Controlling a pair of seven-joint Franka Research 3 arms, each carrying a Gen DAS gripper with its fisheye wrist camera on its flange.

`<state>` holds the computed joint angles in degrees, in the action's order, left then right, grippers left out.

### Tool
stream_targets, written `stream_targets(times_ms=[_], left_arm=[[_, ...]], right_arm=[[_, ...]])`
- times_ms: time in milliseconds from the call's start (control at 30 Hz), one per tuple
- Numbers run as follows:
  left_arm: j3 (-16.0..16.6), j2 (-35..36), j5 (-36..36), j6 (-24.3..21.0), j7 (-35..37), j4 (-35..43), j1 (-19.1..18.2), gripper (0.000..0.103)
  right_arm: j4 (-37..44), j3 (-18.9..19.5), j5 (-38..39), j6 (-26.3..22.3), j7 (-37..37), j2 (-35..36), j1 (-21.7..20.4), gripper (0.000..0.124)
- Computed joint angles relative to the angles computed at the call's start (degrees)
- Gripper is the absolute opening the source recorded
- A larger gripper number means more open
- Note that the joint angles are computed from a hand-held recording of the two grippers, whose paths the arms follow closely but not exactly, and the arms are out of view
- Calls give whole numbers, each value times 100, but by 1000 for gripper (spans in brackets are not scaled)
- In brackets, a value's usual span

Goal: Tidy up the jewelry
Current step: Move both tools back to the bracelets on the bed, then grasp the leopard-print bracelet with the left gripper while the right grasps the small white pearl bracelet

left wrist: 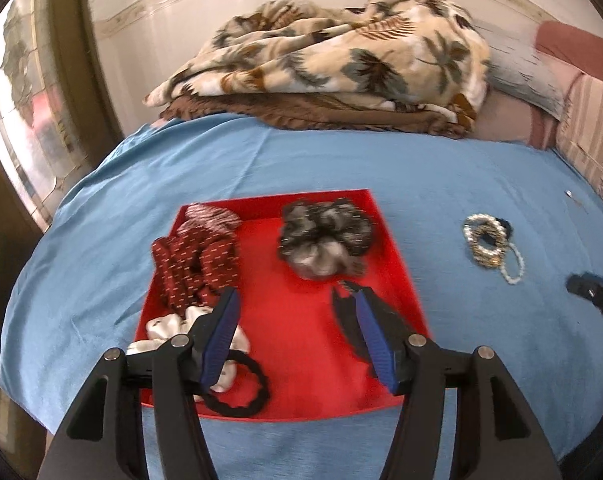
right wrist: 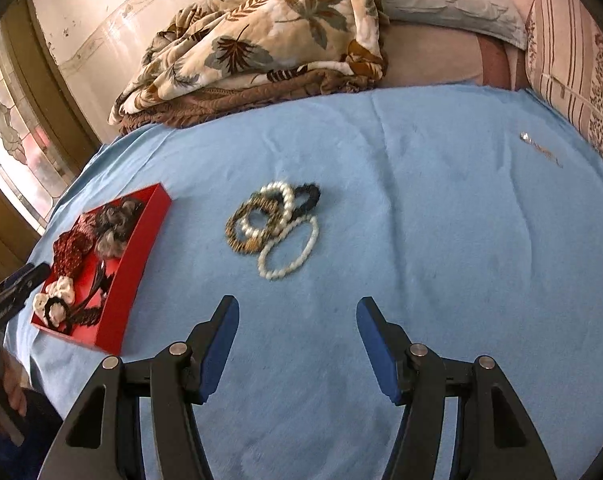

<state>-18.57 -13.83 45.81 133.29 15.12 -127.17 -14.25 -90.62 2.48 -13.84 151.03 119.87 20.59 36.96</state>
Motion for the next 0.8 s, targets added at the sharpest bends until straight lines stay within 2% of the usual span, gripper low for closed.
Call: stream_targets(times_ms=[200,433,567,667,800], left_arm=[[-79,468,42,-146,231,543,-165,63],[-36,952,70,-214,393,1061,-428,63],[7,1187,49,-235,488,1298,-572,63],[48,1349,30,-252,560,1432,-663,63],[123,1530,-74,-208,654,1571,-736,63]], right_arm=[[175,98,524,14,-330,147,-281,68],[435,403,1651,17,-1179,403,-711,68],[987,405,1866,-197,-1617,785,-709,68],[1640,332,1790,-503,-1903,1204,-575,53],[2493,124,1521,-964,-2043,1767,-328,46]])
